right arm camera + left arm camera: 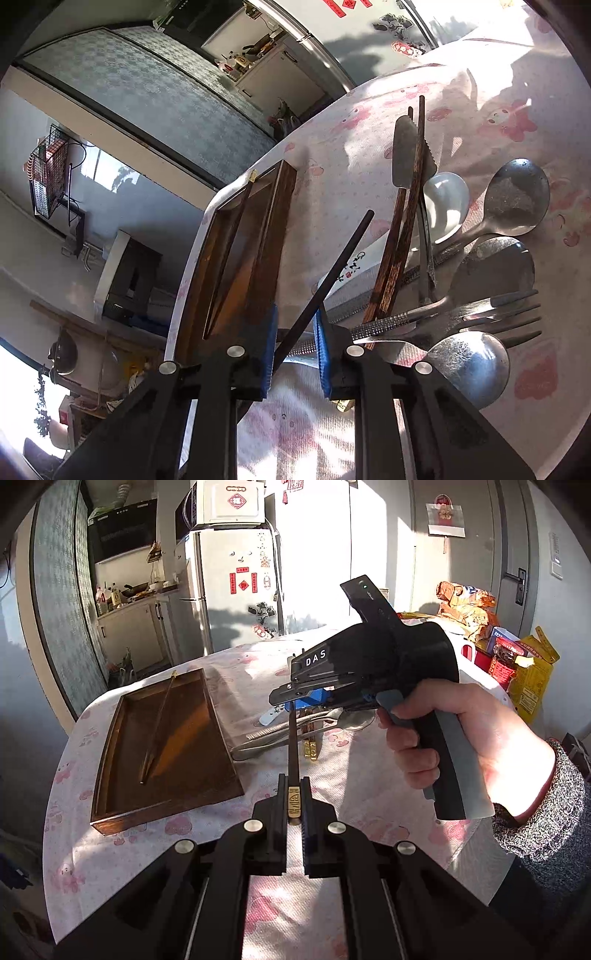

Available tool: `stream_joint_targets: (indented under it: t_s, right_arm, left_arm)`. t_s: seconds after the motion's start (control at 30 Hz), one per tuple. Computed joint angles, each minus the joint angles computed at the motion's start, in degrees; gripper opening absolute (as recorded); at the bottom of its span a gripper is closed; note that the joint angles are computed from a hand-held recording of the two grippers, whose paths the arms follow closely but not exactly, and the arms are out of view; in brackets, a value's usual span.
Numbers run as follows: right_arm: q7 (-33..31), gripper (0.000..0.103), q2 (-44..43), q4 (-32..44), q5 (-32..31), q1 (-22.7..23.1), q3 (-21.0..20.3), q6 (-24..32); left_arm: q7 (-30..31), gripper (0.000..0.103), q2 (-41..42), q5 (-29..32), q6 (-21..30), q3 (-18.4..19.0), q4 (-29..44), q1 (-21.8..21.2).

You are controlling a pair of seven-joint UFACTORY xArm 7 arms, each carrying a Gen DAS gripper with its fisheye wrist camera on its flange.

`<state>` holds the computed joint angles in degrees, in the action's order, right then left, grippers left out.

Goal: Organize utensils
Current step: 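Lower the chopstick into the wooden tray and release it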

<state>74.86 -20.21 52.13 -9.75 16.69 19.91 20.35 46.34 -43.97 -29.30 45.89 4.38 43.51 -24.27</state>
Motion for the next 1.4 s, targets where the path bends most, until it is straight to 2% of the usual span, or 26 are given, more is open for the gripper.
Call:
stream_joint_targets:
  t_s: [0.2, 0.3, 0.5, 0.6, 0.7, 0.8, 0.9, 1.03, 1.1, 1.13, 1.17, 1.23, 1.4]
  right_arm:
    - [-3.12, 0.016, 11.59, 14.09, -5.75, 0.89, 0.69, 3.75]
    - [-3.25, 0.016, 18.47, 20.77, -8.34, 2.73, -0.6, 5.2]
    - [-6.71, 0.016, 28.76, 30.73, -7.48, 6.18, -5.03, 6.76]
    - [-8.09, 0.018, 30.65, 32.45, -6.46, 7.75, -7.26, 6.8]
    - [-9.98, 0.02, 30.62, 31.69, -4.52, 9.07, -8.98, 5.23]
    - [-12.89, 0.044, 29.95, 30.49, -1.59, 9.55, -9.6, 3.85]
    - [-13.92, 0.044, 27.86, 28.15, -0.2, 9.78, -9.99, 1.86]
    - [-15.57, 0.049, 22.6, 23.65, 0.05, 9.24, -9.73, 0.45]
    - [-16.09, 0.053, 18.82, 21.1, -1.17, 8.48, -9.42, 1.64]
    - [-16.66, 0.057, 16.61, 19.69, -1.71, 7.9, -9.16, 2.75]
    - [-16.87, 0.058, 14.14, 18.22, -2.63, 7.16, -8.79, 4.26]
    - [-16.92, 0.062, 8.59, 14.85, -4.68, 5.13, -7.75, 7.99]
    - [-17.8, 0.065, -4.08, 6.1, -6.14, -0.4, -5.69, 15.21]
  left_arm:
    - [-0.03, 0.007, 0.86, 1.63, -0.79, 1.91, 0.13, 3.34]
    - [-0.37, 0.007, 3.93, 1.77, -2.38, 2.52, 1.44, 4.59]
    - [-1.45, 0.007, 11.84, 3.15, -7.94, 0.69, 4.6, 6.72]
    - [-1.7, 0.007, 15.69, 3.15, -9.08, 0.42, 6.63, 6.97]
    - [-1.56, 0.007, 18.2, 3.1, -9.97, -0.13, 7.77, 7.48]
    - [-2.6, 0.007, 20.51, 3.07, -11.14, -0.85, 8.75, 8.31]
    - [-3.54, 0.007, 22.25, 2.7, -11.14, -1.4, 9.93, 8.89]
    - [-5.29, 0.007, 23.23, 5.73, -12.5, -3.51, 10.32, 10.05]
    - [-6.51, 0.012, 23.28, 8.21, -14.74, -4.74, 9.43, 10.74]
    - [-6.93, 0.021, 23.26, 9.41, -16.08, -5.17, 8.82, 10.95]
    - [-7.44, 0.04, 22.91, 10.15, -17.08, -5.34, 8.13, 10.99]
    - [-6.94, 0.054, 21.86, 8.54, -17.77, -3.91, 7.13, 9.65]
    - [-6.06, 0.06, 17.38, 4.87, -16.49, -1.58, 4.65, 6.42]
